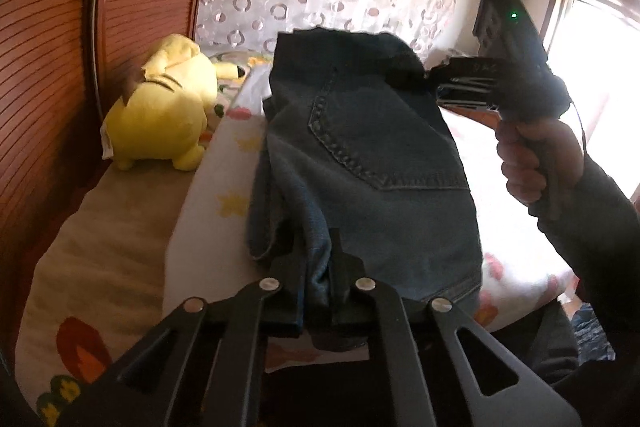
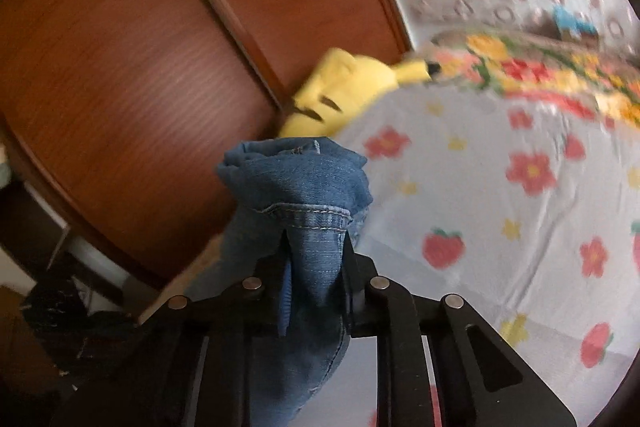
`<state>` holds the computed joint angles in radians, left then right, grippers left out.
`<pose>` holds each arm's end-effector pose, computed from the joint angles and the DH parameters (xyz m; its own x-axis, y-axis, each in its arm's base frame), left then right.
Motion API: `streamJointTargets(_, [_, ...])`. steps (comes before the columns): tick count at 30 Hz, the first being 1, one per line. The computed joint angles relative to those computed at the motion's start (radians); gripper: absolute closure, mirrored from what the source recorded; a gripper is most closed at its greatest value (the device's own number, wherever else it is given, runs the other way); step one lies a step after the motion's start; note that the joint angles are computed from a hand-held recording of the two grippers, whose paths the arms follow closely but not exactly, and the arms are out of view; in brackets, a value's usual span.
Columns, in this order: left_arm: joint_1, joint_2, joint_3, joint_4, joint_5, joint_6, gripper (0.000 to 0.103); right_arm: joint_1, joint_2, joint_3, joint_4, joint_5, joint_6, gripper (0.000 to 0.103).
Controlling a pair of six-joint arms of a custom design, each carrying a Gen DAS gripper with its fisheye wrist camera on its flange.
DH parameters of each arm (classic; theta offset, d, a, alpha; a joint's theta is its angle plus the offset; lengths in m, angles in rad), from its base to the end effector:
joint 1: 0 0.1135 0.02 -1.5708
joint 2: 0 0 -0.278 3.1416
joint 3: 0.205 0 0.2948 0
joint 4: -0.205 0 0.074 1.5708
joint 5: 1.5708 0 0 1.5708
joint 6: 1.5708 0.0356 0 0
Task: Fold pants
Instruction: 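Lift the folded jeans with the right tool and carry them toward the yellow plush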
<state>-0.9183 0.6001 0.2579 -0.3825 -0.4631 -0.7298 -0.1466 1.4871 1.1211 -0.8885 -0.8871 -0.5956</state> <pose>0.1109 -0.1189 0.1600 -0.6385 -0.1468 -0.7555 0.1101 0.9541 -0.2785 0.3184 -0.0191 0.2516 -0.6962 -0.2554 -0.6708 -0.6485 0.6243 0.4354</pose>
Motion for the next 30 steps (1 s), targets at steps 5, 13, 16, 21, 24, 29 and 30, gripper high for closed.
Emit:
streamJointTargets(5, [0.048,-0.14,0.045,-0.09,-0.004,0.064,0.098,0.042,-0.087,0.085,-0.071,-0.04,0.015,0.087])
streamJointTargets(13, [0.44,-0.072,0.105,0.04,0.269,0.3,0.098,0.16,0.04,0.327,-0.03,-0.012,0.14,0.087])
streamJointTargets(16, [0.618,0.059,0.143,0.145,0.408,0.379,0.098,0.197,0.159,0.445,0.011,-0.009,0.195,0.087])
streamJointTargets(21, [0.787,0.313,0.252,0.282,0.539,0.468,0.098,0.215,0.347,0.64,0.03,-0.015,0.25,0.087])
streamJointTargets(24, [0.831,0.502,0.335,0.365,0.572,0.508,0.098,0.203,0.499,0.78,0.037,-0.021,0.293,0.087])
streamJointTargets(29, [0.836,0.769,0.465,0.415,0.579,0.571,0.098,0.198,0.736,1.014,-0.009,0.077,0.307,0.086])
streamJointTargets(30, [0.835,0.817,0.487,0.424,0.582,0.577,0.098,0.195,0.776,1.052,-0.02,0.098,0.305,0.085])
